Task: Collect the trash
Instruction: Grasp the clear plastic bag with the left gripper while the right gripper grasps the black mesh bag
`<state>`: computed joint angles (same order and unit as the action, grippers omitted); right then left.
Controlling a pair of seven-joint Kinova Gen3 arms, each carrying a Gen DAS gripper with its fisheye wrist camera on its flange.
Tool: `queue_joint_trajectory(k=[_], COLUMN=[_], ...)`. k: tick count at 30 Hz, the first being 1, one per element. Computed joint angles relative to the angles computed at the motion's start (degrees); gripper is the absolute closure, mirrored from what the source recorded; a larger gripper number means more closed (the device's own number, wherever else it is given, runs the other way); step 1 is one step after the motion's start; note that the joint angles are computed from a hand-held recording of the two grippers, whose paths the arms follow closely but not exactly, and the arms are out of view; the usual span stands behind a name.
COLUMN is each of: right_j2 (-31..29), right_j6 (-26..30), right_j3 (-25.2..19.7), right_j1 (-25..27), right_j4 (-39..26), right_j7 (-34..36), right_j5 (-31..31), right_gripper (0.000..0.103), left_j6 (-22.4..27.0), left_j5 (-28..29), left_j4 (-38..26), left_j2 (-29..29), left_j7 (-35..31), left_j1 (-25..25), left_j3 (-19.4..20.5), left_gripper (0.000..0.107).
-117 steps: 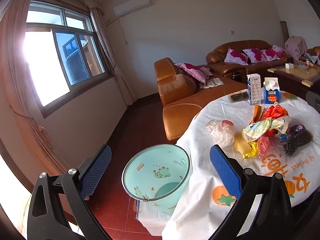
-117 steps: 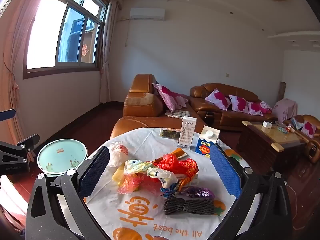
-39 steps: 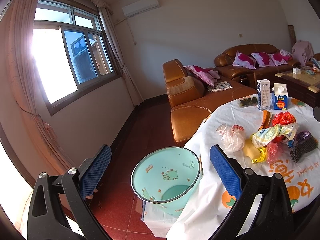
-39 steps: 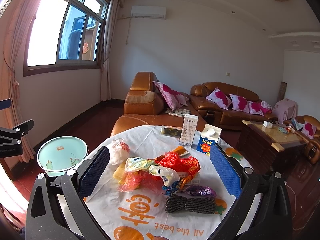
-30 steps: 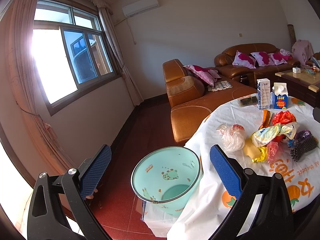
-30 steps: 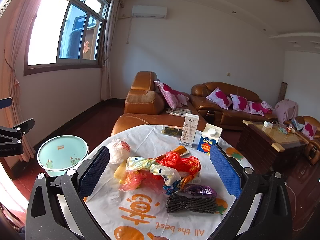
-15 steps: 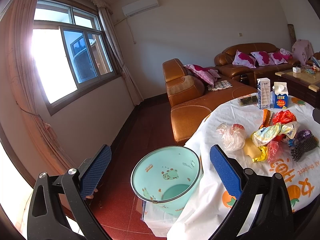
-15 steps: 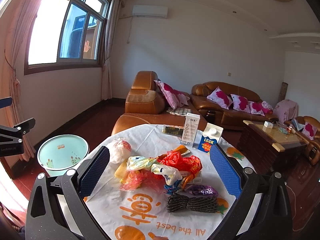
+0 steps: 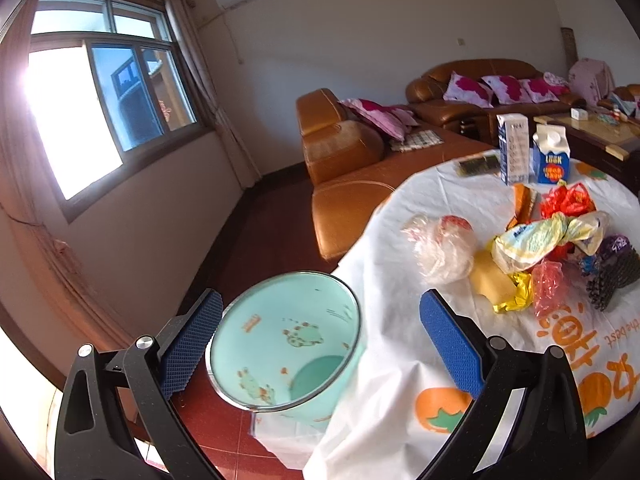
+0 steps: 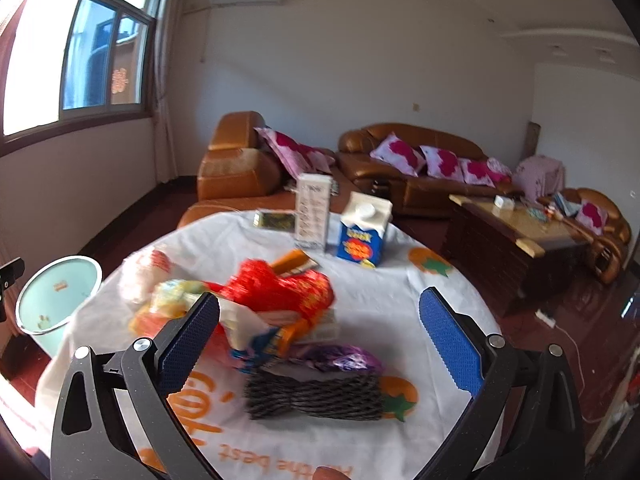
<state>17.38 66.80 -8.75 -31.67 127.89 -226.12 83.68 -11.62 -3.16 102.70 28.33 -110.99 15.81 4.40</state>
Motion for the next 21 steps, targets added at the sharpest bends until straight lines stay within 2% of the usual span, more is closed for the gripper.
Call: queue_joint_trajectory(k=[8, 10, 15, 18, 19, 21], right_j2=[1.97, 2.56, 3.61, 3.66, 3.69, 3.35], right_j6=[-4.17, -5.44, -9.11, -11.28, -11.86, -13.28], right_j3=[1.64, 1.83, 1.79, 1.66, 1.66, 1.7], right_j1=[5.09, 6.4, 9.48, 11.01, 11.43, 12.45], right_j4=[3.81, 4.22, 4.96, 4.84, 4.7, 5.01], right_j7=[-7.47, -8.76, -10.94, -10.49, -10.25, -10.89], right_j5=[2.14, 3.02, 5.81, 6.77, 6.84, 7.72], right_gripper=[0.007, 0.014, 0.015, 0.015, 0.015, 0.015], left_j6=[4.24, 5.94, 12.91, 17.84, 19.65, 22.22], left_j5=[5.03, 5.51, 4.83, 2.83, 2.12, 0.98], left_j4=[-8.29, -11.05, -19.73, -23.66, -25.03, -26.54], left_j2=[6.87, 8.51, 13.53, 15.68, 16.51, 17.38], left_j7=[-0.64, -0.15, 1.59, 2.78, 3.09, 2.52], left_j1=[9.68, 10.79, 13.95, 13.36, 13.0, 10.05], left_j3=[-6.08, -6.55, -8.66, -7.17, -6.52, -2.52], left_gripper=[0.011, 0.011, 0.011, 0.012, 0.015, 0.036])
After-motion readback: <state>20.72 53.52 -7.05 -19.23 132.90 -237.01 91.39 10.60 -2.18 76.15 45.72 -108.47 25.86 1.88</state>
